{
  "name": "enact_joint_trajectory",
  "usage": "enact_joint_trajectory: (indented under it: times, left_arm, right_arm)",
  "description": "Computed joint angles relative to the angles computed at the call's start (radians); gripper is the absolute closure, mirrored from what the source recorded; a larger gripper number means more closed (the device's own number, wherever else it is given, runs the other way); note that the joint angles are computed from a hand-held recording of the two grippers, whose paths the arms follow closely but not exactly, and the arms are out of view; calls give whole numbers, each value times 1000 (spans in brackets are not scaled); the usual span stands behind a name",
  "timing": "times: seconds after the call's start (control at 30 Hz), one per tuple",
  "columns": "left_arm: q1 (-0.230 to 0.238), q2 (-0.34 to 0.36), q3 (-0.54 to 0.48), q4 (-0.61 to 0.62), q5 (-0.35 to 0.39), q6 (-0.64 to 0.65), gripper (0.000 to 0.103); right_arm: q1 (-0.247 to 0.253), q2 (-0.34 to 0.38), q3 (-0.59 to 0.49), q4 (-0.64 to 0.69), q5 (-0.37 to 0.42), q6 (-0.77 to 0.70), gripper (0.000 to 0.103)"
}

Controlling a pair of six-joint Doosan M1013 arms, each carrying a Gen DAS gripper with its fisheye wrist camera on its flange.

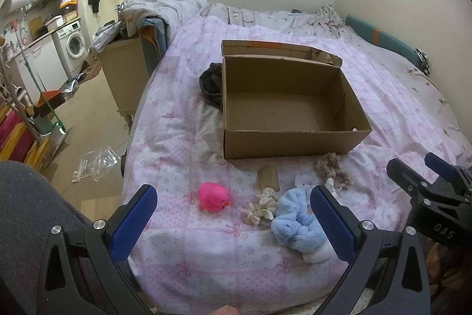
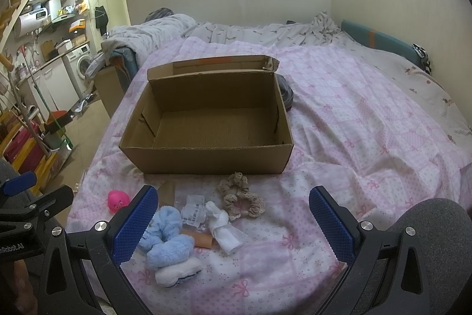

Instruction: Organize soft objects

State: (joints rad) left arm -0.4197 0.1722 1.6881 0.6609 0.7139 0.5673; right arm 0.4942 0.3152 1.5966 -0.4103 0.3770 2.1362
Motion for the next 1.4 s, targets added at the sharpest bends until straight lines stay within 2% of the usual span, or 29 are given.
enact_joint_trajectory:
  times: [0.13, 0.73, 0.83, 1.0, 1.17, 1.4]
  left_arm:
    - [2, 1, -1, -5, 0, 4, 0]
    - [2, 1, -2, -8, 2, 5, 0]
    - [10, 9, -19, -60, 14, 65, 0]
    - [33, 39, -81, -139, 83, 140, 0]
    - [67, 76, -148, -219, 153, 213, 0]
    - [124, 140, -232, -339, 249, 301, 0]
  right_arm:
    - [4, -6, 9, -37, -11, 40, 0]
    - [2, -4, 6, -26, -8, 30, 0]
    - [4, -4, 1, -17, 2, 20, 0]
    - [-13, 5, -44, 248, 63, -228, 0]
    - [-41, 33, -112, 509, 211, -399, 0]
    - [-49, 60, -151, 610, 335, -423, 0]
